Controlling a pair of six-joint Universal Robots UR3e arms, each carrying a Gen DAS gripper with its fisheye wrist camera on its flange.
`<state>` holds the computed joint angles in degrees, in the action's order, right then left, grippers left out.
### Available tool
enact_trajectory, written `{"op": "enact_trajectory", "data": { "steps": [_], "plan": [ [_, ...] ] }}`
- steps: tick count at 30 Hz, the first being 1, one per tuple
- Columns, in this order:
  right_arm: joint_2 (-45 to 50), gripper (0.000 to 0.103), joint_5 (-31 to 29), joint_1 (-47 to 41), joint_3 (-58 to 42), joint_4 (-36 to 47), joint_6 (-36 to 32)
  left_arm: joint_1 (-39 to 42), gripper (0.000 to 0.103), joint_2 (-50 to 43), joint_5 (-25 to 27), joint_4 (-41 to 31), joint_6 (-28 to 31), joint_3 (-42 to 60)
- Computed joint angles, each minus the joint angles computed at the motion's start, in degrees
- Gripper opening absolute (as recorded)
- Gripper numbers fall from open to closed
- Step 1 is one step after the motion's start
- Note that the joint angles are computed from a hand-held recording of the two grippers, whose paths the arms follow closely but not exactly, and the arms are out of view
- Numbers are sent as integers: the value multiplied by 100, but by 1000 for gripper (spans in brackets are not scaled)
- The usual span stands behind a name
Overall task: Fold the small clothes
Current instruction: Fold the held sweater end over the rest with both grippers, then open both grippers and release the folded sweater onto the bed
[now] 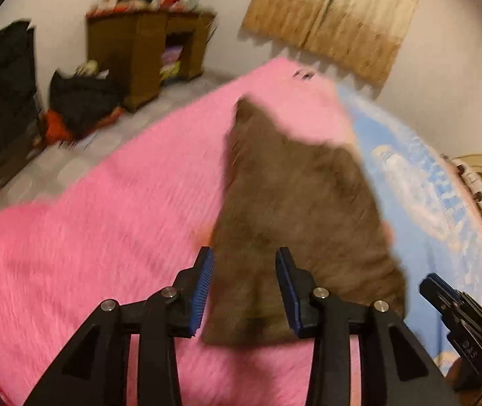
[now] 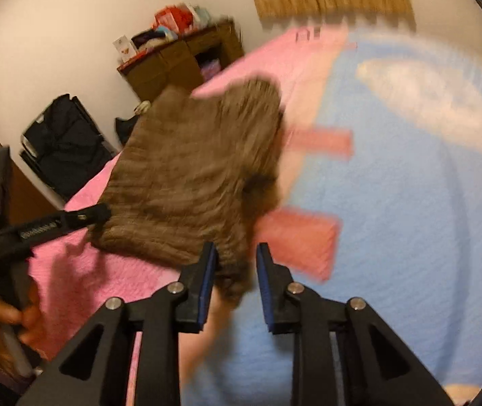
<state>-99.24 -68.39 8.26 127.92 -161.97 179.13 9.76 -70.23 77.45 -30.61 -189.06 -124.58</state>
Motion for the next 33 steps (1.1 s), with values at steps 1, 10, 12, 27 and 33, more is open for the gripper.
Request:
{"op": "enact_trajectory", "data": {
  "steps": [1, 10, 12, 27, 33],
  "plan": [
    [-39, 26, -236, 62, -51, -238, -31, -104, 40, -333, -1, 93, -18, 364],
    [2309, 10, -78, 194, -3238, 314, 324, -646, 40, -3367, 582, 457, -553, 3066],
    [2857, 10, -7, 261, -3912, 626, 305, -496, 40, -3755, 628, 439, -695, 3234],
    [4982, 8, -1018, 820, -6128, 996, 231, -631, 67, -4520, 1392, 320, -825, 3733],
    [3598, 17, -1160, 901, -4475, 277, -70, -922, 67, -3423, 1743, -111, -300, 2948]
  ]
}}
